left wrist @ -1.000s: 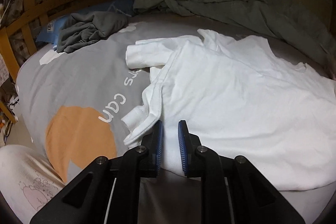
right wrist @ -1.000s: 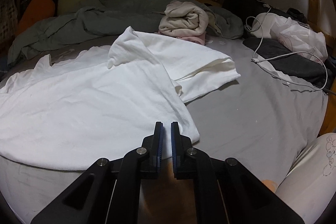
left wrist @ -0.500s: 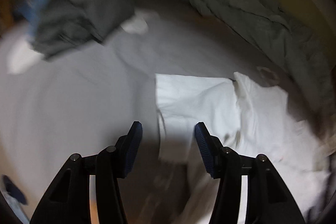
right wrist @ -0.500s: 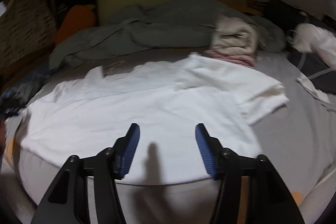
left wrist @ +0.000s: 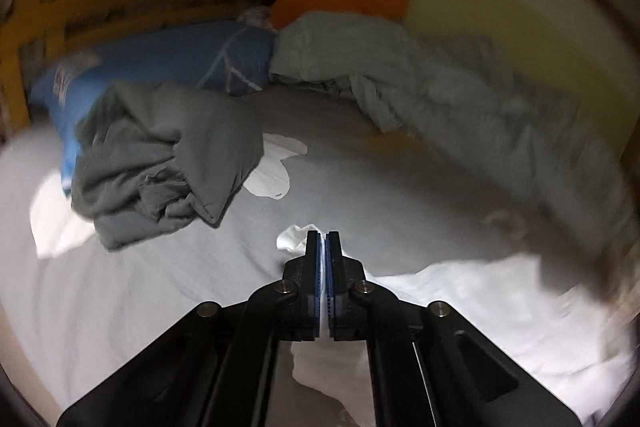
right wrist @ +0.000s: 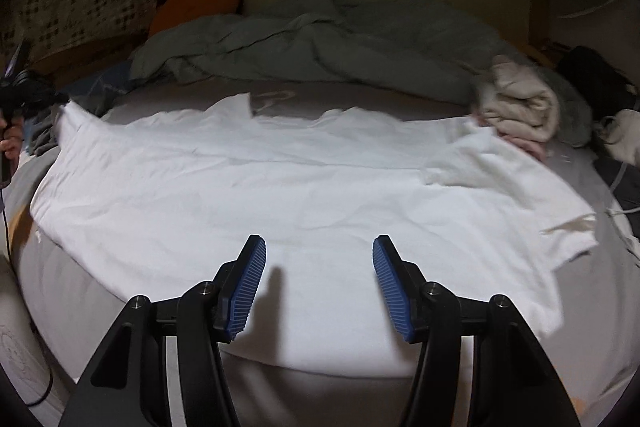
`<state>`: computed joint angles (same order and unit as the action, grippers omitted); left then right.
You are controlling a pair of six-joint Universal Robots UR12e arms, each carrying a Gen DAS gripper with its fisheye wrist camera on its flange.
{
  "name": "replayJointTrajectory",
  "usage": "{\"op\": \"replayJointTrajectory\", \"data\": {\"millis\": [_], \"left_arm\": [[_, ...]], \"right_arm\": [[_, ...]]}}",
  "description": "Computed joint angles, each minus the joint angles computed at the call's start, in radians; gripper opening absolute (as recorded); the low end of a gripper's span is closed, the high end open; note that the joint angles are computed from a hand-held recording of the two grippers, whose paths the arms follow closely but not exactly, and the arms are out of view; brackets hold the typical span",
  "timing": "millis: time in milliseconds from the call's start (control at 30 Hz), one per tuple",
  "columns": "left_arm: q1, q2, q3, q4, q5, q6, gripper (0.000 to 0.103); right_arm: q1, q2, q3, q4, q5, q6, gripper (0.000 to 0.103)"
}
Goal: Fold small clothes
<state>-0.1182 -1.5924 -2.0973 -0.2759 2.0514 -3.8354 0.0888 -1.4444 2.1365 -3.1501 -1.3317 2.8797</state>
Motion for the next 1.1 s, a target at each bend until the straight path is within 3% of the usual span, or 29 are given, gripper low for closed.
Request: {"op": "replayJointTrajectory", "data": {"millis": [67, 100, 133, 167, 233, 333, 400, 533, 567, 600, 633, 700, 767, 833, 900, 933, 1000, 1100], "left_arm": [[0.001, -0.014, 0.031, -0.158, 0.016, -0.056, 0.006], [0.011, -0.011, 0.030, -0.183, 0.001, -0.083, 0.019], [0.023, -0.004, 0.015, -0.173, -0.029, -0.105, 0.039], [0.039, 0.013, -0.007, -0.159, -0.059, -0.132, 0.047], [0.053, 0.056, -0.058, -0.099, -0.098, -0.202, 0.051], [0.090, 0.129, -0.162, 0.077, -0.266, -0.275, 0.057], [0.090, 0.150, -0.216, 0.159, -0.336, -0.321, 0.058], [0.096, 0.143, -0.248, 0.180, -0.414, -0.399, 0.054], [0.099, 0.139, -0.241, 0.148, -0.422, -0.405, 0.050], [0.098, 0.136, -0.229, 0.109, -0.421, -0.390, 0.031], [0.099, 0.126, -0.218, 0.099, -0.424, -0.363, 0.021], [0.098, 0.105, -0.198, 0.120, -0.461, -0.283, 0.021], [0.077, 0.089, -0.168, 0.103, -0.441, -0.219, 0.021], [0.043, 0.076, -0.130, 0.041, -0.347, -0.178, 0.025], [0.000, 0.058, -0.077, -0.106, -0.184, -0.219, 0.033], [-0.005, 0.052, -0.064, -0.158, -0.145, -0.241, 0.034], [0.010, 0.042, -0.068, -0.140, -0.194, -0.245, 0.034], [0.047, 0.045, -0.111, 0.014, -0.313, -0.269, 0.034]], "right_arm": [[0.018, 0.011, -0.015, 0.033, -0.036, -0.012, 0.057], [0.021, 0.016, -0.020, 0.053, -0.040, -0.012, 0.058], [0.022, 0.019, -0.022, 0.063, -0.042, -0.009, 0.058], [0.023, 0.022, -0.021, 0.064, -0.046, -0.005, 0.058], [0.022, 0.025, -0.016, 0.051, -0.046, -0.002, 0.059], [0.022, 0.029, -0.014, 0.039, -0.048, -0.005, 0.060], [0.023, 0.032, -0.009, 0.023, -0.051, -0.014, 0.060], [0.021, 0.038, -0.004, 0.000, -0.050, -0.024, 0.061], [0.021, 0.038, -0.004, -0.002, -0.048, -0.022, 0.060], [0.021, 0.038, -0.004, -0.001, -0.047, -0.019, 0.060], [0.021, 0.038, -0.004, 0.000, -0.046, -0.018, 0.061], [0.020, 0.037, -0.002, -0.001, -0.043, -0.020, 0.061], [0.018, 0.037, 0.000, -0.005, -0.040, -0.025, 0.061], [0.022, 0.037, 0.003, -0.013, -0.048, -0.022, 0.061], [0.025, 0.039, 0.003, -0.019, -0.054, -0.023, 0.061], [0.025, 0.038, 0.004, -0.021, -0.055, -0.023, 0.061], [0.026, 0.039, 0.006, -0.027, -0.055, -0.024, 0.061], [0.027, 0.041, 0.008, -0.038, -0.059, -0.026, 0.061]]}}
